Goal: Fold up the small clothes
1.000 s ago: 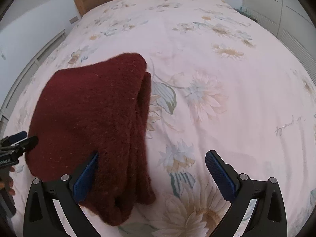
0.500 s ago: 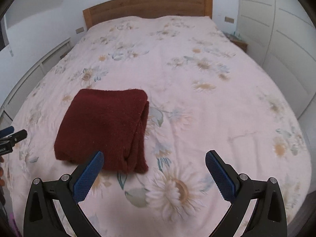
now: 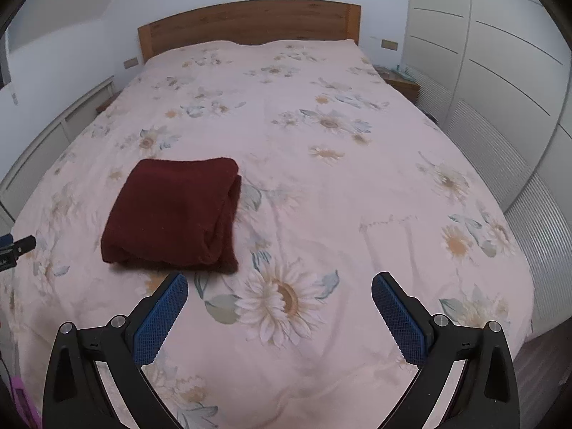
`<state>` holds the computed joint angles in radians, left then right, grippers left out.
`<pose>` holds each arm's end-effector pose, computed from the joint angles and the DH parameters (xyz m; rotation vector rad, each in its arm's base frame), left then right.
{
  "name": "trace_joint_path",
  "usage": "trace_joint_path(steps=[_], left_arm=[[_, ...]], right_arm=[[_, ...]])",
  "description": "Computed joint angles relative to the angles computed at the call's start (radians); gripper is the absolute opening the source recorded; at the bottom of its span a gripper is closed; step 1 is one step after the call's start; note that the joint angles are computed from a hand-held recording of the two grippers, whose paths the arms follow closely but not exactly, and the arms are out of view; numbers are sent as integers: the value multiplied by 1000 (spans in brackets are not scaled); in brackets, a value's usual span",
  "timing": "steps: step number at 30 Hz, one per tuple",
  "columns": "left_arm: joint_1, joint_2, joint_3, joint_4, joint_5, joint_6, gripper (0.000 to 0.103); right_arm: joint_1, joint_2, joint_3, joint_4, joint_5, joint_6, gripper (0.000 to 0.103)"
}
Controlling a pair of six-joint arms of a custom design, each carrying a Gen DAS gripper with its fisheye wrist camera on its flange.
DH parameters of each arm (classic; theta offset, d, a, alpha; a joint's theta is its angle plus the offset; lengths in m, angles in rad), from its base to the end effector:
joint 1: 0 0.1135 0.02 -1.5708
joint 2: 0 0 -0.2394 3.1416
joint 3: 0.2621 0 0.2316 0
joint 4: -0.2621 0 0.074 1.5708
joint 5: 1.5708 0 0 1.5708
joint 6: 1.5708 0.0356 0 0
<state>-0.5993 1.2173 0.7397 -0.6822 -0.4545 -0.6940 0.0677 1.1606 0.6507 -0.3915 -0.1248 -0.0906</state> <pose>0.1787 -0.1031 0.1914 -0.2427 2.5339 0.1499 0.2161 0.0191 0.1905 -0.2485 2.4554 0.1443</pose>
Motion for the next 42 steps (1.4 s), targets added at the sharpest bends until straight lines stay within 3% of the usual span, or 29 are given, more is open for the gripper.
trace_joint_path(steps=[11,42], left_arm=[[-36,25,0,-10,-12,-24,102],[22,-15,-52,28,46,63,102]], right_arm=[[-31,-31,-24,-22,-8,-22,103],[15,-5,-6,-34,-5,-10,103]])
